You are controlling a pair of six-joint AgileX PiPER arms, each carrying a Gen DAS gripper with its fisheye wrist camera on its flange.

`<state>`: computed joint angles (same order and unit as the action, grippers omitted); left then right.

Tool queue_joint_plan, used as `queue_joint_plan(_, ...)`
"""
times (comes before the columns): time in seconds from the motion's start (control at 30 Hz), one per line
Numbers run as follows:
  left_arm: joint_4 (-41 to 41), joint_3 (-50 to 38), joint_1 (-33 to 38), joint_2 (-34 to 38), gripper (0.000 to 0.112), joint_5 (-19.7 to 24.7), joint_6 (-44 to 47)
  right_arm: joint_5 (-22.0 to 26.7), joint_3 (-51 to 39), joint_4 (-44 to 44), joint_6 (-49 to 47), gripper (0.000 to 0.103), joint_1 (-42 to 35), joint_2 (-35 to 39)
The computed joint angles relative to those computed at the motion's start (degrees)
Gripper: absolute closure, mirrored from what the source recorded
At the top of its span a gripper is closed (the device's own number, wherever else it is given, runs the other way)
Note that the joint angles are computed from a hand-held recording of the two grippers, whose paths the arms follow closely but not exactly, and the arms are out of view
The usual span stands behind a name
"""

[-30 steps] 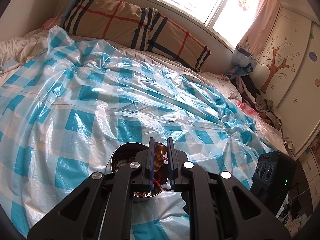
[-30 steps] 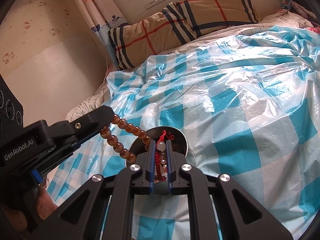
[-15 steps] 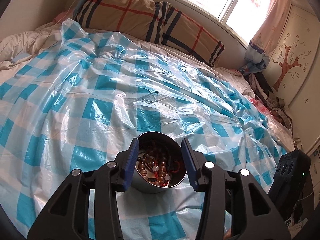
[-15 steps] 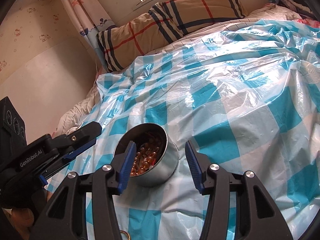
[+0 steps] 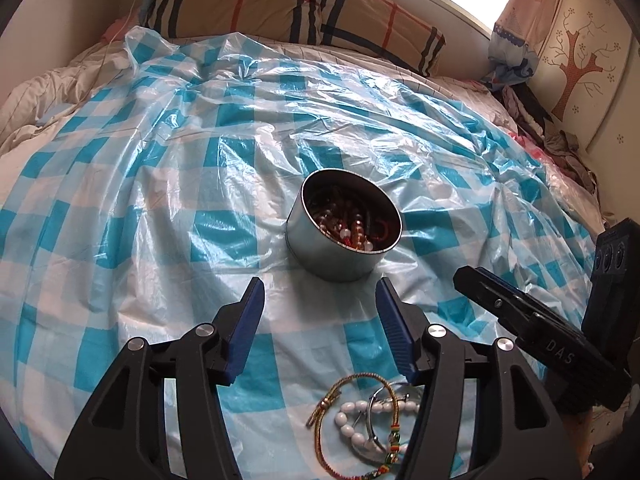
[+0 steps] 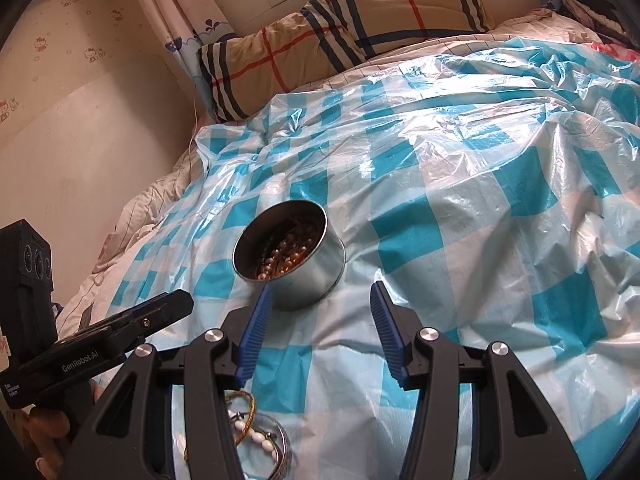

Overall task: Organize jewelry
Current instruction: 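Move both tools back over the gold, silver and white bracelets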

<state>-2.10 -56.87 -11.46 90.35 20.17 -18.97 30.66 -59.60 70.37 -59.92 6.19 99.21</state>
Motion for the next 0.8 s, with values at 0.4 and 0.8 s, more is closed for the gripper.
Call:
queue_joint_plan(0.4, 4.19, 7.07, -8.58, -7.89, 0.049, 8.77, 4.82, 6.04, 4.05, -18.52, 8.40, 0.053, 1.76, -6.85)
queue_joint_plan(0.8, 7.91, 5.44, -15.74, -5.94, 0.050, 14.04, 7.81, 10.06, 2.83, -25.00, 12.06, 0.066, 3.58, -4.89)
